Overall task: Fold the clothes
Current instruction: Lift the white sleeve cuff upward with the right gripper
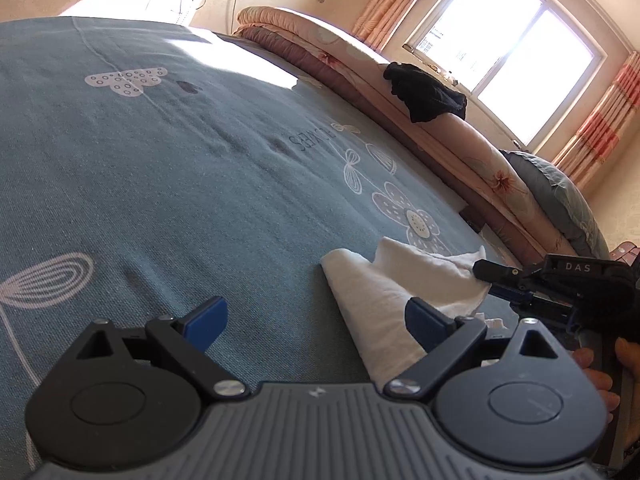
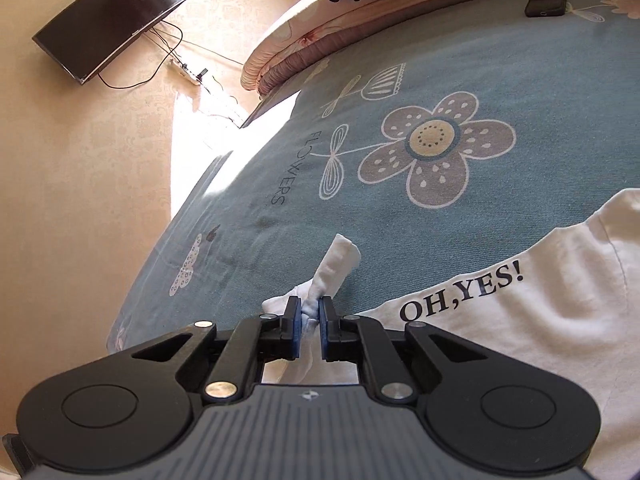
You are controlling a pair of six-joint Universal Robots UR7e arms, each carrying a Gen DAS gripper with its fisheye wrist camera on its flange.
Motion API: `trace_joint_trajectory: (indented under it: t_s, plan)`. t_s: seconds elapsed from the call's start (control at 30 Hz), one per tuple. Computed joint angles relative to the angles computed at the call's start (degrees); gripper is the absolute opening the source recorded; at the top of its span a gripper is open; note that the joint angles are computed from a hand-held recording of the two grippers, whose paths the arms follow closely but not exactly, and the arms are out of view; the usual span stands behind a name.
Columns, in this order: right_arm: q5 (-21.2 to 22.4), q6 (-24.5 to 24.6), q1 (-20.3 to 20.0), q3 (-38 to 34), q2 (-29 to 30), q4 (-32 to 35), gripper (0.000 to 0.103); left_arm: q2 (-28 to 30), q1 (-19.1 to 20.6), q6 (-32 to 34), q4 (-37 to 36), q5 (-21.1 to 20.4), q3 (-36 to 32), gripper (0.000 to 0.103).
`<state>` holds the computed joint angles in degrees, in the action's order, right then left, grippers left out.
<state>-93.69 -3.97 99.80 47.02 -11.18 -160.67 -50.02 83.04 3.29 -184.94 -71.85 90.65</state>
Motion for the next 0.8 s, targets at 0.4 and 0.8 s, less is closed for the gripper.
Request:
trace_joint_trajectory:
  t_s: [0.4,0.8]
  plan:
    - [-7.1,1.1,-2.7,15.4,-11.2,-15.0,0.011,1.5,-1.4,2.1,1.8,-0.4,-0.8,0.095]
    - [-11.7,2.0,-5.5,26.0,-18.6,-24.4,0.011,2.8,-2.5,3.0,3.8,0.5,-1.8,0.095]
